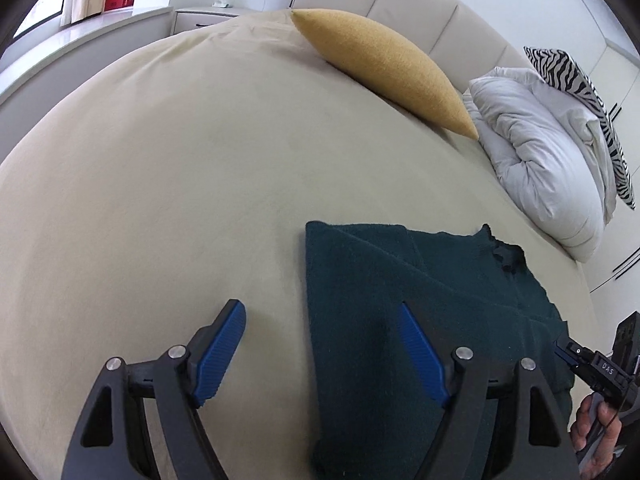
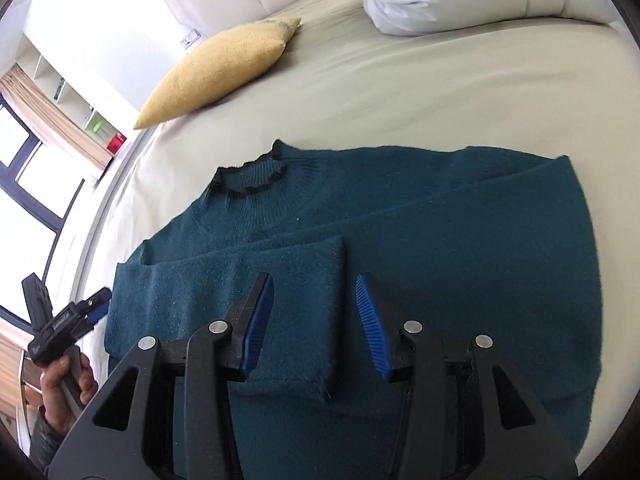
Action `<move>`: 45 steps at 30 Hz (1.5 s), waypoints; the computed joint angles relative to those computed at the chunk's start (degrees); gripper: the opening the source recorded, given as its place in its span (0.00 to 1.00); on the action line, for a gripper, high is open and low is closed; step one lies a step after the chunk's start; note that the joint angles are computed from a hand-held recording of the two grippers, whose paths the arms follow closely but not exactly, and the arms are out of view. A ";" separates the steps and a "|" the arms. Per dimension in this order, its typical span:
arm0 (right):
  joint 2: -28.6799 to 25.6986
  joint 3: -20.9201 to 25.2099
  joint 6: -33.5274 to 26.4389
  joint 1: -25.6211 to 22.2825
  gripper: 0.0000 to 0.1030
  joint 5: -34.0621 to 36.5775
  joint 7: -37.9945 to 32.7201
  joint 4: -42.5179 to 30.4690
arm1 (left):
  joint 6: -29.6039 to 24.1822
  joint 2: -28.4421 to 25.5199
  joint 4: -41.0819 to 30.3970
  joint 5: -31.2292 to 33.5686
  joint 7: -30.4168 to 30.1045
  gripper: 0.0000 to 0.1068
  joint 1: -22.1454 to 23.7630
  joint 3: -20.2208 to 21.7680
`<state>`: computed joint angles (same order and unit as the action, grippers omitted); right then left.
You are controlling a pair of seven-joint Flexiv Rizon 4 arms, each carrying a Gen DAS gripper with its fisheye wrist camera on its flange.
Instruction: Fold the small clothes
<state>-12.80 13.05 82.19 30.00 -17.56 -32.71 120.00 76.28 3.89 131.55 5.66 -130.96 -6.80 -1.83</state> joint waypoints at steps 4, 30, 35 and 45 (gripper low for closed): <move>-4.08 0.36 -7.33 0.88 0.35 -1.00 -4.43 -5.62 | -2.01 -2.70 -3.07 0.21 0.98 0.64 0.43 0.08; 0.08 -1.57 -2.45 0.33 0.42 -8.50 4.94 -0.03 | 3.26 -0.08 1.04 -1.12 1.48 0.48 -0.12 2.23; 1.56 2.88 0.56 -1.84 0.47 -2.35 1.49 2.27 | -0.65 5.48 5.39 -7.19 7.06 0.59 -2.79 1.44; 4.17 0.16 -9.32 2.48 0.09 -10.71 6.82 2.42 | -6.92 6.98 4.30 0.86 3.73 0.08 -1.31 -2.45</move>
<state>-8.62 13.21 72.87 32.48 -28.27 -25.89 122.42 69.36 10.87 135.85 6.52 -127.23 -8.11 -4.28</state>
